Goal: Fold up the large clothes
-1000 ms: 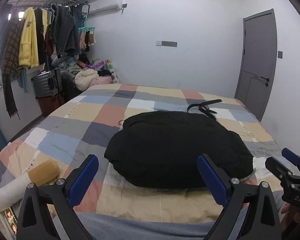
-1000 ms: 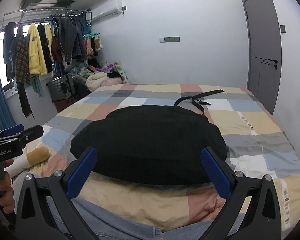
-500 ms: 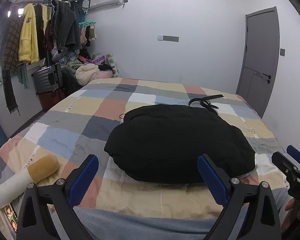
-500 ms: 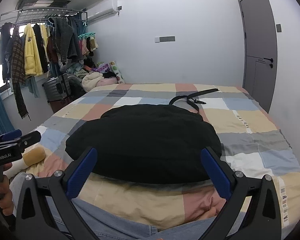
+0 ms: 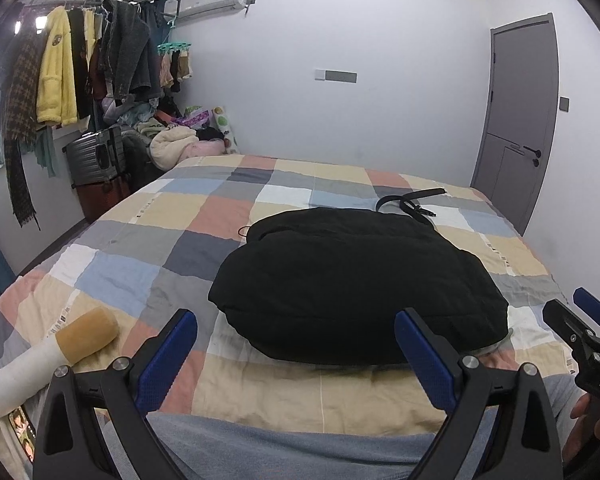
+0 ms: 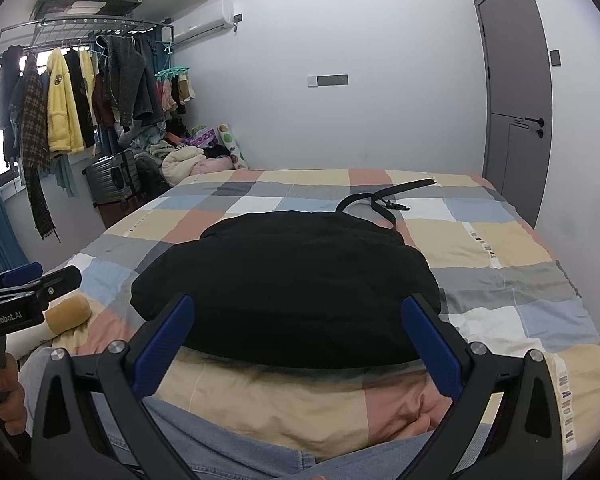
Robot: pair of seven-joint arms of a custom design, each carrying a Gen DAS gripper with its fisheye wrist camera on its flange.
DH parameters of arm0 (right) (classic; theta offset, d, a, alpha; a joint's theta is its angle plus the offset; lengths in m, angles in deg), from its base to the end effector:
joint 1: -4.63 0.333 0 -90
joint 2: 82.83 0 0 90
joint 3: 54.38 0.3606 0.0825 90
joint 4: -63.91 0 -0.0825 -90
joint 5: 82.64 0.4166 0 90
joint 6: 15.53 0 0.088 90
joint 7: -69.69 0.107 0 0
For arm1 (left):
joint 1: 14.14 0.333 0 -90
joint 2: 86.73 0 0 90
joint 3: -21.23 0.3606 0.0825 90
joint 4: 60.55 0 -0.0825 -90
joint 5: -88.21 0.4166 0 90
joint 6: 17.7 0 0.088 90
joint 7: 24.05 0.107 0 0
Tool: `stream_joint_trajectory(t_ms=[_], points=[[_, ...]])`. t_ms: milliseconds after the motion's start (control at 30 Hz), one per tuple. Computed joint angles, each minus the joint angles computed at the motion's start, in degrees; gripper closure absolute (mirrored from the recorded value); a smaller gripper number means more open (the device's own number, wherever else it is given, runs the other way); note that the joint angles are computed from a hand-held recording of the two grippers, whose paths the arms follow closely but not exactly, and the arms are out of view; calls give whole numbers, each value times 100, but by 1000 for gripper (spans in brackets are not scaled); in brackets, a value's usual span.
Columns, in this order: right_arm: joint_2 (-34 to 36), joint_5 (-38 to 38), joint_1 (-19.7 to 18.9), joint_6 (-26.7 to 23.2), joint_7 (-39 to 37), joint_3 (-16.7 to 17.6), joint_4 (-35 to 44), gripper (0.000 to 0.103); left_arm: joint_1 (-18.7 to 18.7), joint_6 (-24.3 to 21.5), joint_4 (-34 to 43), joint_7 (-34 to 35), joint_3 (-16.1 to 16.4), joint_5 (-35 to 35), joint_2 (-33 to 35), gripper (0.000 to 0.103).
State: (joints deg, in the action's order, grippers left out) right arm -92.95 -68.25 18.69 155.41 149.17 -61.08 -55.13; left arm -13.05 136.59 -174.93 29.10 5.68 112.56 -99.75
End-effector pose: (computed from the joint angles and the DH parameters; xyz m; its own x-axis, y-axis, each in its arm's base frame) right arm 0.5725 0.0505 0.6698 0.1338 -0.9864 -0.0957 -0.4739 0.0211 -0.8803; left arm 0.5390 -0.1720 0.6986 0.0466 -0.9978 0.0479 -0.5578 -0.0658 -0.8274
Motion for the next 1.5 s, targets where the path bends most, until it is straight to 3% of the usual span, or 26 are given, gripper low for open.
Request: stream_joint_trajectory(t_ms=[1033, 1500], points=[[-2, -568, -218, 34, 539, 171, -7, 0, -15, -70, 38, -35, -19, 43, -30, 3], [-41, -449, -91, 38, 451, 69, -57, 0, -10, -89, 52, -77, -42, 32, -43, 3]])
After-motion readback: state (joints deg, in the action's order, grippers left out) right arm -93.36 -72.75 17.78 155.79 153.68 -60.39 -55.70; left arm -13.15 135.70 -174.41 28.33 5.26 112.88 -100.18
